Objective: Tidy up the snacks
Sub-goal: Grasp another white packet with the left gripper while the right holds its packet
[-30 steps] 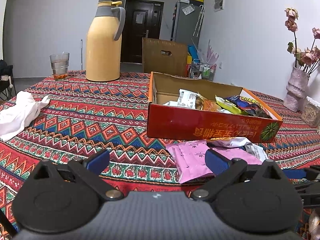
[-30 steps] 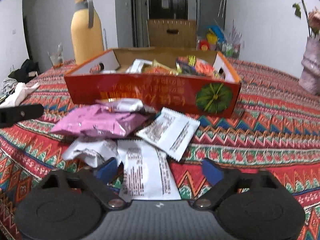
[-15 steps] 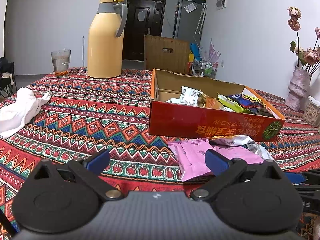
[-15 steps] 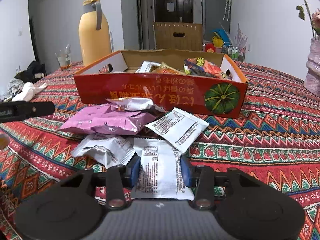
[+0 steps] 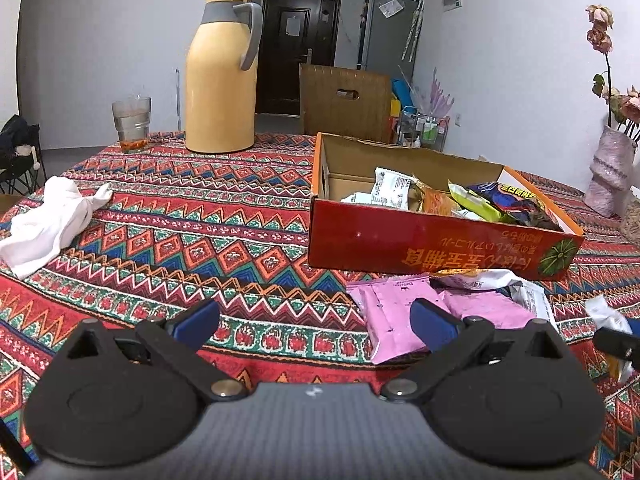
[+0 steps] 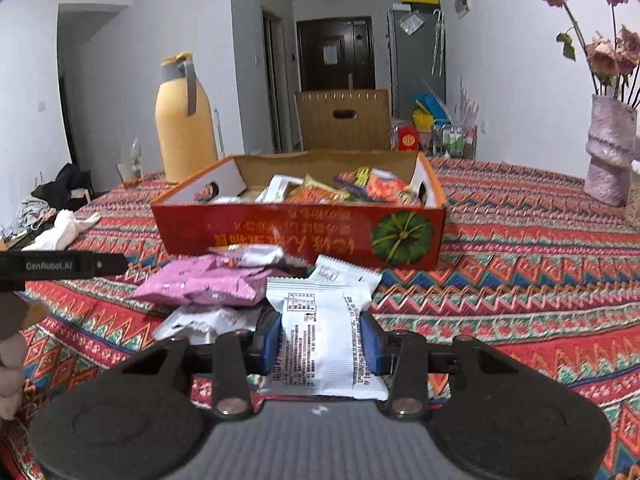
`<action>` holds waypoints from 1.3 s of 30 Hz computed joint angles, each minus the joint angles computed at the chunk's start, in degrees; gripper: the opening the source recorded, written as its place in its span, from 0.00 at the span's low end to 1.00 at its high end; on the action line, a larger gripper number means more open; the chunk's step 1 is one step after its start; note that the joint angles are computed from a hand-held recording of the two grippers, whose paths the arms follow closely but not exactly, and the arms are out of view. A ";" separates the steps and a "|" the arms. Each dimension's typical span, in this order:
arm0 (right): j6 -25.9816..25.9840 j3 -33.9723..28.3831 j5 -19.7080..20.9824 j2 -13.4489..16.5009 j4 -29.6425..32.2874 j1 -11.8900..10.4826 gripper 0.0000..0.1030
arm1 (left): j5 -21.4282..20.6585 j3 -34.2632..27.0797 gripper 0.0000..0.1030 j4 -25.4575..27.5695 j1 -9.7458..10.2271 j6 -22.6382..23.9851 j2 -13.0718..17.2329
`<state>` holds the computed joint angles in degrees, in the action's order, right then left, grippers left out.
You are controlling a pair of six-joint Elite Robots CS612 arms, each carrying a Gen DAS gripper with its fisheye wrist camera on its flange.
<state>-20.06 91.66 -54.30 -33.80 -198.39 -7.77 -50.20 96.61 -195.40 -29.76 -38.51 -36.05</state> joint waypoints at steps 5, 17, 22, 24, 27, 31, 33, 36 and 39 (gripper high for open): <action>0.61 -0.97 0.45 0.42 -1.60 -0.51 0.39 | 0.07 -0.11 1.00 0.82 -0.48 -0.09 -0.40; 1.44 -4.58 0.16 2.14 -2.45 -1.23 0.39 | -0.42 -1.38 1.00 5.03 -1.70 -2.04 -0.62; 3.58 -6.19 0.28 3.26 -2.33 -1.36 0.39 | -1.24 -2.75 1.00 7.58 -1.92 -4.01 -0.15; 4.44 -6.68 0.75 3.75 -2.62 -1.50 0.39 | -1.85 -3.32 1.00 8.54 -2.02 -4.25 0.04; 5.37 -7.24 1.57 4.30 -2.71 -1.71 0.39 | -2.21 -4.08 1.00 9.73 -2.32 -3.84 0.33; 6.03 -7.74 2.37 4.80 -2.74 -1.90 0.39 | -3.37 -4.65 1.00 11.27 -2.61 -3.76 0.40; 6.15 -7.73 2.77 4.91 -2.90 -1.99 0.39 | -4.00 -5.00 1.00 12.21 -2.70 -3.98 0.47; 6.52 -7.64 3.49 5.03 -3.71 -2.17 0.39 | -4.78 -5.96 1.00 14.06 -2.72 -4.40 0.74; 7.28 -7.50 3.84 5.09 -4.75 -2.34 0.39 | -4.99 -7.00 1.00 15.48 -2.83 -4.40 1.10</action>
